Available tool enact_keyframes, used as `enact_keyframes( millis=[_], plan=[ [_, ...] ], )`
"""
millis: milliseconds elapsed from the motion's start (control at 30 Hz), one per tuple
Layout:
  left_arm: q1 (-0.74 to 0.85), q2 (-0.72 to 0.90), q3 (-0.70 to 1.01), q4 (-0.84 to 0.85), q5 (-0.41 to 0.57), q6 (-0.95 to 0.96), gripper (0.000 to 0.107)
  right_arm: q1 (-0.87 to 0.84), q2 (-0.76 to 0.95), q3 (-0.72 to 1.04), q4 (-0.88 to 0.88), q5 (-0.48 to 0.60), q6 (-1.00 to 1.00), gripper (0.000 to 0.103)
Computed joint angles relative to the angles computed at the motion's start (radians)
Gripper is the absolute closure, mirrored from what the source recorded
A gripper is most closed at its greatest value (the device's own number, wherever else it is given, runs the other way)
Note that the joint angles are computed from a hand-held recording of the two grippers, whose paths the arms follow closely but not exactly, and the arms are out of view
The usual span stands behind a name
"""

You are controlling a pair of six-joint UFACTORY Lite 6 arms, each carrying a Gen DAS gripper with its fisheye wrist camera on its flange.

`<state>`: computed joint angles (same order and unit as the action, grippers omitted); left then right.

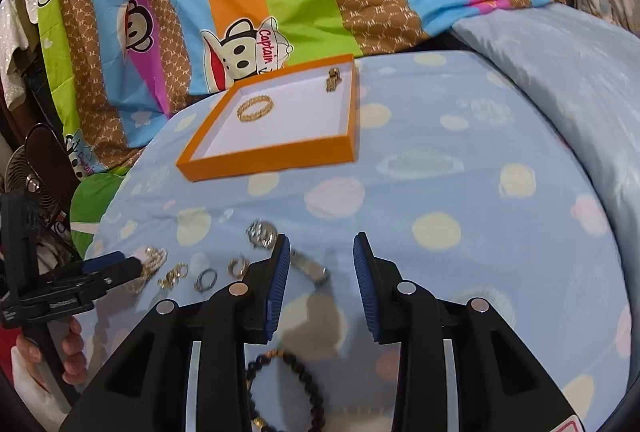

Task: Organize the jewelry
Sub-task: 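Move both open grippers back to the remaining jewelry, then grasp the pearl bracelet with the left gripper while the right grasps the silver watch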

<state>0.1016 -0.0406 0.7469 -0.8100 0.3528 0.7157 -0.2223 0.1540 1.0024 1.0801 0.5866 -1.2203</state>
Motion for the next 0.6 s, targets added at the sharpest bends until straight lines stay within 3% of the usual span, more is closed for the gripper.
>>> enact_keyframes(
  millis=[67, 167, 233, 267, 367, 600],
  plan=[
    [-0.022, 0.014, -0.011, -0.017, -0.019, 0.008, 0.045, 0.005, -0.035, -0.045, 0.005, -0.014, -0.012, 0.070],
    [-0.097, -0.022, -0.064, 0.099, -0.133, -0.111, 0.057, 0.025, -0.081, -0.092, -0.001, -0.037, -0.021, 0.070],
    [-0.108, -0.028, -0.075, 0.087, -0.146, -0.099, 0.085, 0.049, -0.094, -0.102, -0.012, -0.053, -0.019, 0.070],
    [-0.102, -0.031, -0.077, 0.056, -0.138, -0.065, 0.092, 0.058, -0.090, -0.098, -0.015, -0.056, -0.016, 0.069],
    [-0.082, -0.053, -0.092, -0.064, -0.096, 0.058, 0.095, 0.110, -0.073, -0.074, -0.028, -0.082, -0.013, 0.061],
    [-0.093, -0.162, -0.130, 0.019, -0.080, -0.026, 0.095, 0.234, 0.071, 0.079, -0.149, -0.143, 0.099, 0.061]
  ],
)
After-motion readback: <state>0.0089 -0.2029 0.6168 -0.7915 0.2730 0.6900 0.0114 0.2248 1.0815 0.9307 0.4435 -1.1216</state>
